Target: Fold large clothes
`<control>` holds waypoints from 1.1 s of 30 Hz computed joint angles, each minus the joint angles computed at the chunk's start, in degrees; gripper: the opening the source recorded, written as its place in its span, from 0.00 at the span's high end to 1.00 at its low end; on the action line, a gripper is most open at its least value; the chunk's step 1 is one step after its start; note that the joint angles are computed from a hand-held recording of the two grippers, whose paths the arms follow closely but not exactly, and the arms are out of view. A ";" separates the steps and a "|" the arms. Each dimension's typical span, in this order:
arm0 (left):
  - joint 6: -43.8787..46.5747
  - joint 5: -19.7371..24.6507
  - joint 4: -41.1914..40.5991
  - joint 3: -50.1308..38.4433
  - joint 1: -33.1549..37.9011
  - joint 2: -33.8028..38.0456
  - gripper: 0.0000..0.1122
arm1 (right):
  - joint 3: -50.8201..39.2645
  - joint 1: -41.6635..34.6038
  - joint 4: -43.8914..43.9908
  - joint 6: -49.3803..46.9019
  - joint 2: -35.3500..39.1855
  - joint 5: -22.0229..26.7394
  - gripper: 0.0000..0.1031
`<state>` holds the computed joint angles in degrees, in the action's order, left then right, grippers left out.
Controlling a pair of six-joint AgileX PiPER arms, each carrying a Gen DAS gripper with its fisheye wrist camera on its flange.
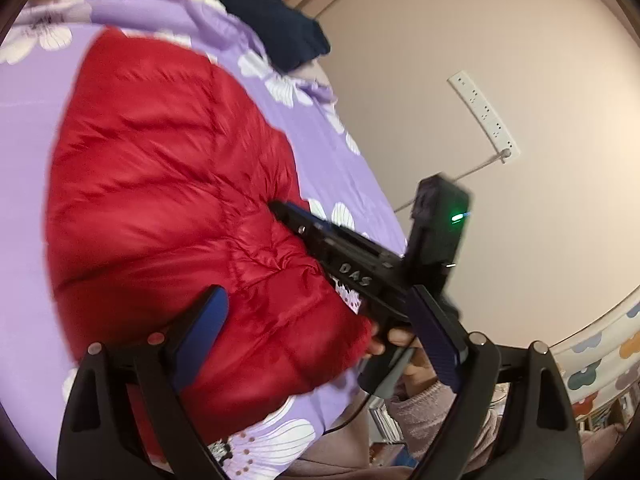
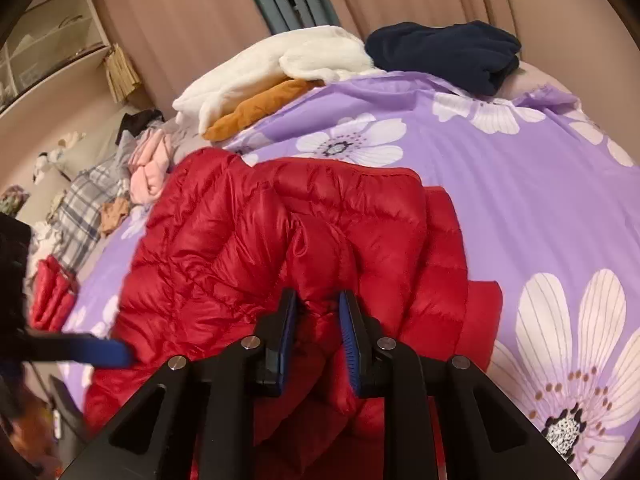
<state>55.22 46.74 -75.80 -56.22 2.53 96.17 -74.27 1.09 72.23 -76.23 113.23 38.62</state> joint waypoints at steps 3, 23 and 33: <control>-0.73 -5.22 2.46 2.98 0.87 -5.09 0.25 | 1.15 -1.19 3.23 -1.99 0.79 0.81 0.78; -28.18 -25.79 37.18 -0.34 -7.71 0.15 0.56 | 20.00 0.69 9.72 -21.05 -19.96 0.46 0.78; -31.83 -29.62 43.82 0.02 -11.10 2.51 0.52 | 23.01 0.54 15.07 -29.06 -10.35 -5.09 0.78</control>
